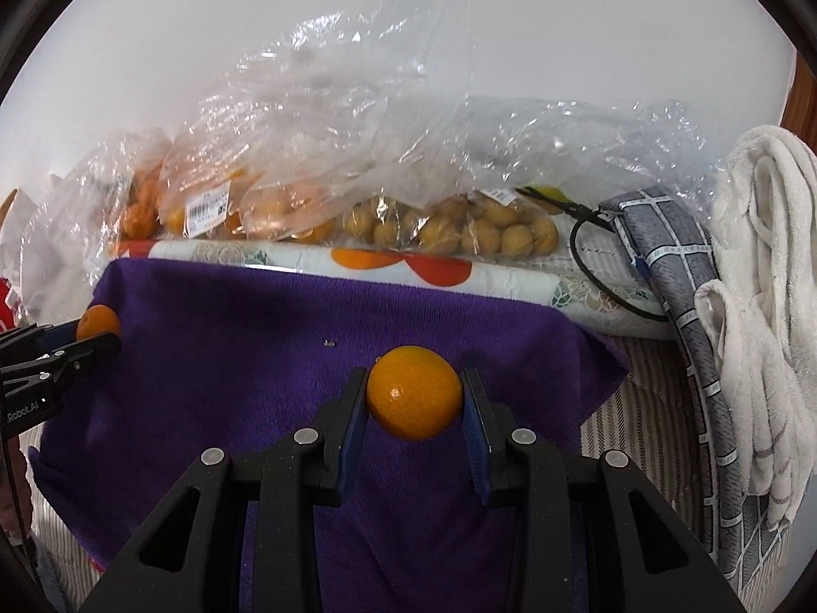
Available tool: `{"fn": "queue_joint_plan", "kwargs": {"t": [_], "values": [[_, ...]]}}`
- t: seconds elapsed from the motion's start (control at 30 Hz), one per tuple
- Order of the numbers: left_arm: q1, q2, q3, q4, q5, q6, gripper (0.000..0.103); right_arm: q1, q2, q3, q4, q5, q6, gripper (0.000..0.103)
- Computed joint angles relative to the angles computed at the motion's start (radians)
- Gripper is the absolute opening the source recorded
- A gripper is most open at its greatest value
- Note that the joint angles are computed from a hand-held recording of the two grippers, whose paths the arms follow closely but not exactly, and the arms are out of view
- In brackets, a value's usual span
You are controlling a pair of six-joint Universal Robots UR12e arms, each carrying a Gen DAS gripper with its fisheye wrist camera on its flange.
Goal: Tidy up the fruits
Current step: 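Carry the tangerine with the right tool while the left tool carries the orange over the towel, then lower and release the tangerine with the right tool while the left tool releases its orange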
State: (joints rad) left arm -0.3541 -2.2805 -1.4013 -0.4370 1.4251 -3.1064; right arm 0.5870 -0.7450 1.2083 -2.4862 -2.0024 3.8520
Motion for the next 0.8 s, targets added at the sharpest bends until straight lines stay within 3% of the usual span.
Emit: {"fn": "queue_joint_plan", "kwargs": {"t": [0.7, 0.8], "values": [[-0.020, -0.029, 0.035, -0.075, 0.067, 0.020, 0.038, -0.006, 0.020, -0.018, 0.057, 0.049, -0.005, 0.035], [-0.022, -0.031, 0.037, -0.073, 0.072, 0.022, 0.038, -0.006, 0.022, -0.020, 0.056, 0.054, -0.007, 0.039]]}}
